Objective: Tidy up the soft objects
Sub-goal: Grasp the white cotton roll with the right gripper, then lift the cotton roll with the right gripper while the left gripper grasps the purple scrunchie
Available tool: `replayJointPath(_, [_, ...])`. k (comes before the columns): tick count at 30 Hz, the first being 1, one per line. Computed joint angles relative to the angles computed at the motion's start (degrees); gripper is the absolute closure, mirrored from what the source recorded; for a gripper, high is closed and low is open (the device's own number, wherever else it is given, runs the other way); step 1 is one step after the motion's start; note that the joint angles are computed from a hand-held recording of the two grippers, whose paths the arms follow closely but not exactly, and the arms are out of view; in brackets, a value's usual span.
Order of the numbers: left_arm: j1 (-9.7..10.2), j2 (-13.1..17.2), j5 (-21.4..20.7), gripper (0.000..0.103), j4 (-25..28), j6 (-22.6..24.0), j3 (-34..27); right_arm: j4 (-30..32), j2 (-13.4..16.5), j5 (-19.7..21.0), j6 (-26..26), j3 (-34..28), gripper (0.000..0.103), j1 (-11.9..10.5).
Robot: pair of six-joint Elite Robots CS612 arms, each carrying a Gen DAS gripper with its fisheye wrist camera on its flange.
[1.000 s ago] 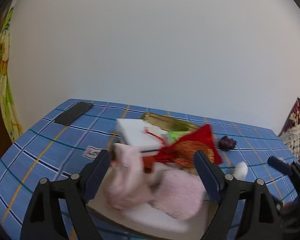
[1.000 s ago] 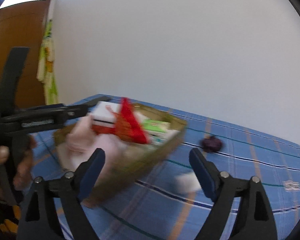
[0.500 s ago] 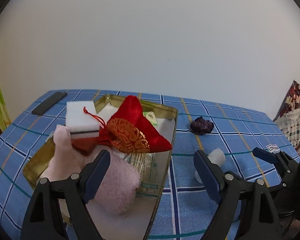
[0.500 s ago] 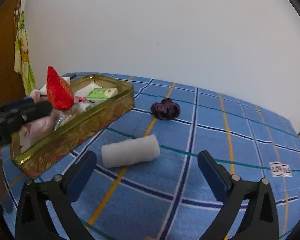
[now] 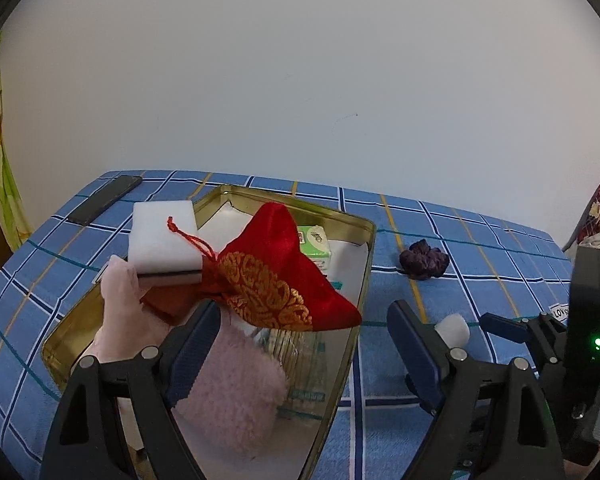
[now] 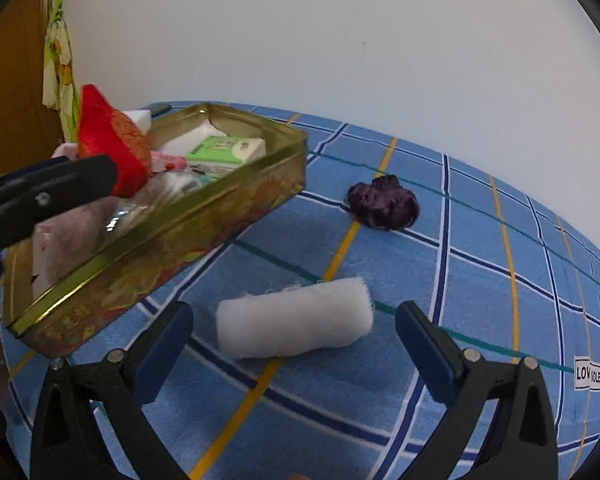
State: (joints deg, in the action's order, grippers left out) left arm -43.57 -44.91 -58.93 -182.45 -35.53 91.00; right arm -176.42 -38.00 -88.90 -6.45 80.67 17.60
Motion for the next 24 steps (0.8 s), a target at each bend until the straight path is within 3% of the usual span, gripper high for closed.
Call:
replayJointPath(1, [0.02, 0.15, -0.01, 0.016, 0.26, -0.09, -0.29, 0.58, 0.18, 0.18, 0.32, -0.44, 0.003, -0.10])
replayJointPath(3, [0.05, 0.32, -0.23, 0.016, 0.91, 0.06, -0.75, 2.98, 0.34, 2.33, 0.85, -1.16, 0.020, -0.54])
replayJointPath(4, [0.06, 0.42, -0.41, 0.016, 1.16, 0.28, -1.05, 4.29, 0.39, 3.26, 1.15, -1.48, 0.023, -0.76])
replayJointPath(7, [-0.13, 0.77, -0.39, 0.016, 2.05, 1.35, -2.10, 3.37, 0.19, 5.81, 2.33, -0.95, 0.024, -1.40])
replayJointPath(10, [-0.29, 1.26, -0.51, 0.016, 3.56, 2.08, -3.63, -0.74, -0.24, 4.99, 4.87, 0.45, 0.024, -1.77])
replayJointPath(14, [-0.84, 2.70, -0.30, 0.016, 5.65, 4.45, -7.04, -6.78, -0.78, -1.88, 10.18, 2.39, 0.024, -2.43])
replayJointPath(18, [-1.38, 4.68, -0.60, 0.016, 8.43, 7.82, -11.41, -8.17, -1.61, -6.74, 18.20, 3.83, 0.024, -4.00])
replayJointPath(24, [-1.74, 7.76, -3.03, 0.016, 11.55, 10.82, -17.42, -10.10, -2.35, -14.78, 23.35, 5.73, 0.024, -4.28])
